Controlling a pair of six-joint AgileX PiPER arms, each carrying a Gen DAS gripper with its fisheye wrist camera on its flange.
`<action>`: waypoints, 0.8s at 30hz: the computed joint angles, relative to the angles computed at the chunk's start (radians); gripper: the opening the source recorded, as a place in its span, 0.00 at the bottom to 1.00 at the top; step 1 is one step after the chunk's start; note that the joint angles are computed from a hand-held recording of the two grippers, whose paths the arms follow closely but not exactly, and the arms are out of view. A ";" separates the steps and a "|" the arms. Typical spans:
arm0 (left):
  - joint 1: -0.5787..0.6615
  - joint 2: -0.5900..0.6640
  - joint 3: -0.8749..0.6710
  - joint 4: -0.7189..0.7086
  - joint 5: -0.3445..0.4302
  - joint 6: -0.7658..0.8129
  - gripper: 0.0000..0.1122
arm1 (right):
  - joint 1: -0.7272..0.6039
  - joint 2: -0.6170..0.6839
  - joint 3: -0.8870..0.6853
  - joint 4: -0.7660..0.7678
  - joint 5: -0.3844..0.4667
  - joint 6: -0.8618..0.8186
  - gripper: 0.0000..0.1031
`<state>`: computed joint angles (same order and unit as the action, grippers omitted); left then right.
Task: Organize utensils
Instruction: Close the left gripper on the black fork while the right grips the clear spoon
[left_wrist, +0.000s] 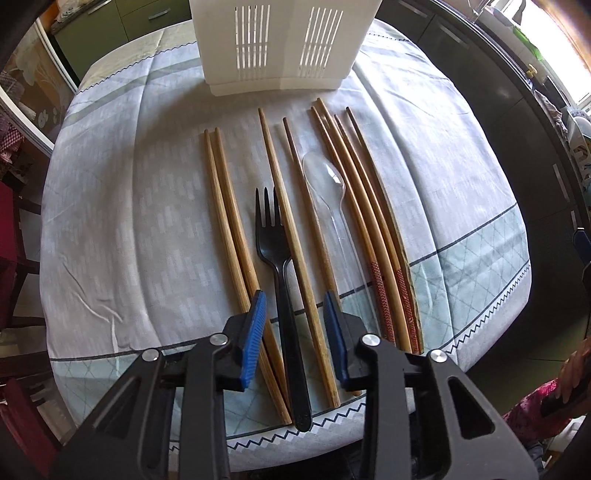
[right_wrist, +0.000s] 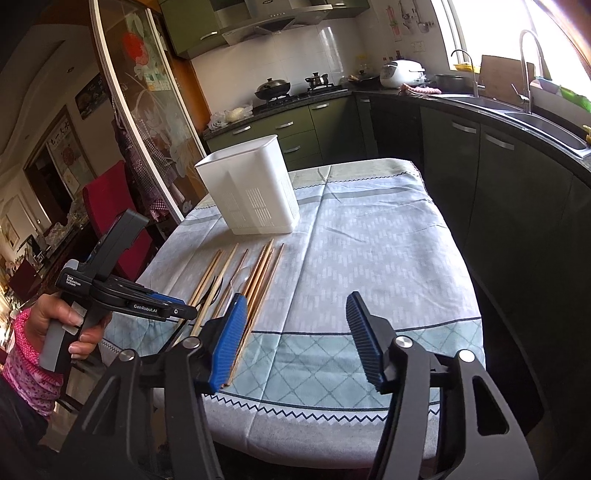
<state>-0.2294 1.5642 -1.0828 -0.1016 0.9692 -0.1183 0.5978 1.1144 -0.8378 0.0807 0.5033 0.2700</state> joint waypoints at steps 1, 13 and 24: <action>-0.004 0.005 -0.003 0.007 -0.001 -0.005 0.27 | 0.003 0.001 -0.001 -0.002 0.000 0.002 0.42; -0.024 0.099 -0.061 0.005 0.000 -0.002 0.20 | 0.073 0.114 -0.086 0.027 0.023 -0.051 0.39; 0.038 0.121 -0.065 -0.073 -0.015 0.097 0.13 | 0.096 0.307 -0.297 0.204 0.112 -0.260 0.39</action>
